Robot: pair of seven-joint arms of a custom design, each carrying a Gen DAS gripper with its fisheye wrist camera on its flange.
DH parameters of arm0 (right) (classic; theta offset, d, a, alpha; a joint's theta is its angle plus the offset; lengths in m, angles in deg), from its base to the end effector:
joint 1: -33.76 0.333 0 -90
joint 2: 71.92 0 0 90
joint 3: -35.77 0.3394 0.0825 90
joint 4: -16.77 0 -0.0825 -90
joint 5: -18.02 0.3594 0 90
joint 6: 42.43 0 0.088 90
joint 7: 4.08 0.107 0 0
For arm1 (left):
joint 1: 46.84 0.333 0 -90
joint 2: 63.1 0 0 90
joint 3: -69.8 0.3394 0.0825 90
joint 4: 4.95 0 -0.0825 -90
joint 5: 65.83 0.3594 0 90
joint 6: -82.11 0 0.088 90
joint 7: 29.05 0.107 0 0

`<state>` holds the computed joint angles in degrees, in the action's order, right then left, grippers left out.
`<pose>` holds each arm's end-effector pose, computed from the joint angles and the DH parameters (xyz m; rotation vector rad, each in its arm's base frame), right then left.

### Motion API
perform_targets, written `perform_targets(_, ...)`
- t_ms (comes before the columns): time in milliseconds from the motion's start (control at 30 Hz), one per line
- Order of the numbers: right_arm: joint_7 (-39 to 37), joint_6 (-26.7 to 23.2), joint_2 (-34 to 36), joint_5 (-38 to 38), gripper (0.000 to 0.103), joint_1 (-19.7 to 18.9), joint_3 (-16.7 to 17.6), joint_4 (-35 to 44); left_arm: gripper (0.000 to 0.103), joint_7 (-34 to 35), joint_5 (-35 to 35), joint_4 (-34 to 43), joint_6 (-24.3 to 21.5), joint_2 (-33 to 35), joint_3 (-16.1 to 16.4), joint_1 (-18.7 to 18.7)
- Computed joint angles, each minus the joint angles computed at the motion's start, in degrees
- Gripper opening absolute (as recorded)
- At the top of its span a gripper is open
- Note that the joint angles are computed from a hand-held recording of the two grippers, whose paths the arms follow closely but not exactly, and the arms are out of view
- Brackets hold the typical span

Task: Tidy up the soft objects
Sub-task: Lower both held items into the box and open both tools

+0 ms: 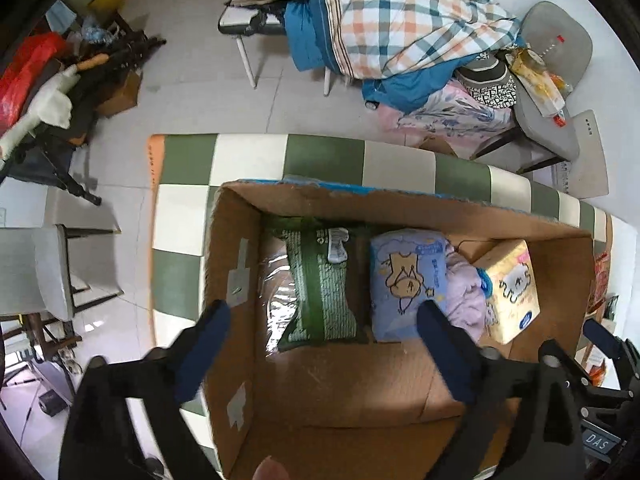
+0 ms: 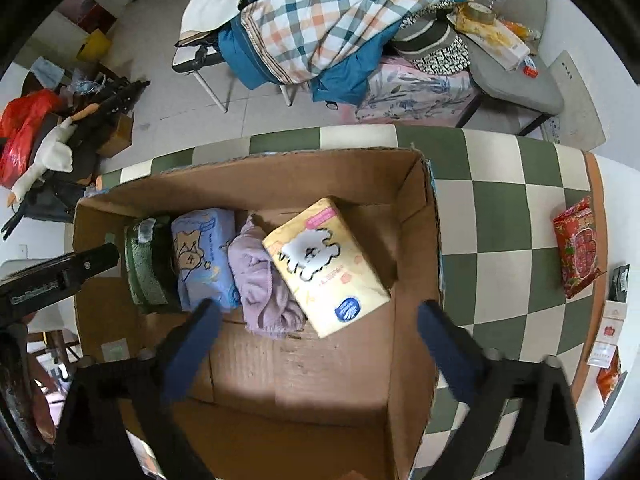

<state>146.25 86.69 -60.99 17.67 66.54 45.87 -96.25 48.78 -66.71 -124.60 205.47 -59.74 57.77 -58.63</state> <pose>0.4332 0.3955 0.4213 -1.8043 2.4612 0.0591 0.4917 -0.2162 0.4346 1.9831 -2.4119 0.0280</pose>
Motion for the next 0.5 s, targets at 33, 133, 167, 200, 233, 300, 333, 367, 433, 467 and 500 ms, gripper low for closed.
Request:
perform_targets(33, 0.15, -0.27, -0.15, -0.21, 0.103, 0.22, 0.12, 0.05, 0.099, 0.00, 0.42, -1.42, 0.67, -1.50, -0.10, -0.12)
perform_targets(133, 0.66, -1.24, -1.02, -0.91, 0.103, 1.00, 0.58, -0.32, 0.099, -0.36, 0.63, -4.70, 2.46, -4.94, -0.23, -0.32)
perform_targets(167, 1.02, -1.55, -1.43, -1.53, 0.103, 1.34, 0.72, -0.54, 0.100, -0.32, 0.29, -5.87, 3.07, -6.25, -0.27, -0.40)
perform_targets(200, 1.82, -2.09, -1.95, -2.31, 0.103, 1.83, 0.91, -0.79, 0.100, -0.20, -0.22, -7.40, 3.67, -7.98, -0.27, -0.47)
perform_targets(233, 2.24, -2.21, -2.21, -2.55, 0.103, 2.06, 1.06, -0.94, 0.100, -0.35, -0.42, -8.15, 4.02, -8.80, -0.32, -0.56)
perform_targets(300, 3.33, -2.02, -3.30, -2.98, 0.103, 2.71, 1.56, -1.89, 0.100, -0.65, -0.56, -10.15, 4.57, -11.32, -0.41, -0.73)
perform_targets(333, 3.63, -2.27, -3.39, -3.28, 0.103, 2.94, 1.74, -1.92, 0.100, -0.71, -1.01, -11.49, 4.89, -12.99, -0.41, -0.88)
perform_targets(367, 4.27, -2.78, -3.91, -3.74, 0.103, 3.42, 2.07, -2.11, 0.100, -0.67, -1.27, -12.44, 4.97, -14.30, -0.39, -0.99)
perform_targets(433, 5.19, -2.91, -4.78, -4.32, 0.103, 4.03, 2.53, -2.62, 0.100, -1.01, -1.17, -14.13, 5.08, -16.67, -0.55, -1.19)
perform_targets(467, 5.87, -3.20, -5.31, -4.73, 0.103, 4.40, 2.80, -2.80, 0.100, -1.11, -1.39, -15.15, 5.05, -18.21, -0.54, -1.35)
perform_targets(500, 6.63, -3.25, -6.07, -5.10, 0.103, 4.79, 3.11, -3.20, 0.100, -1.08, -1.81, -15.94, 5.03, -19.42, -0.45, -1.51)
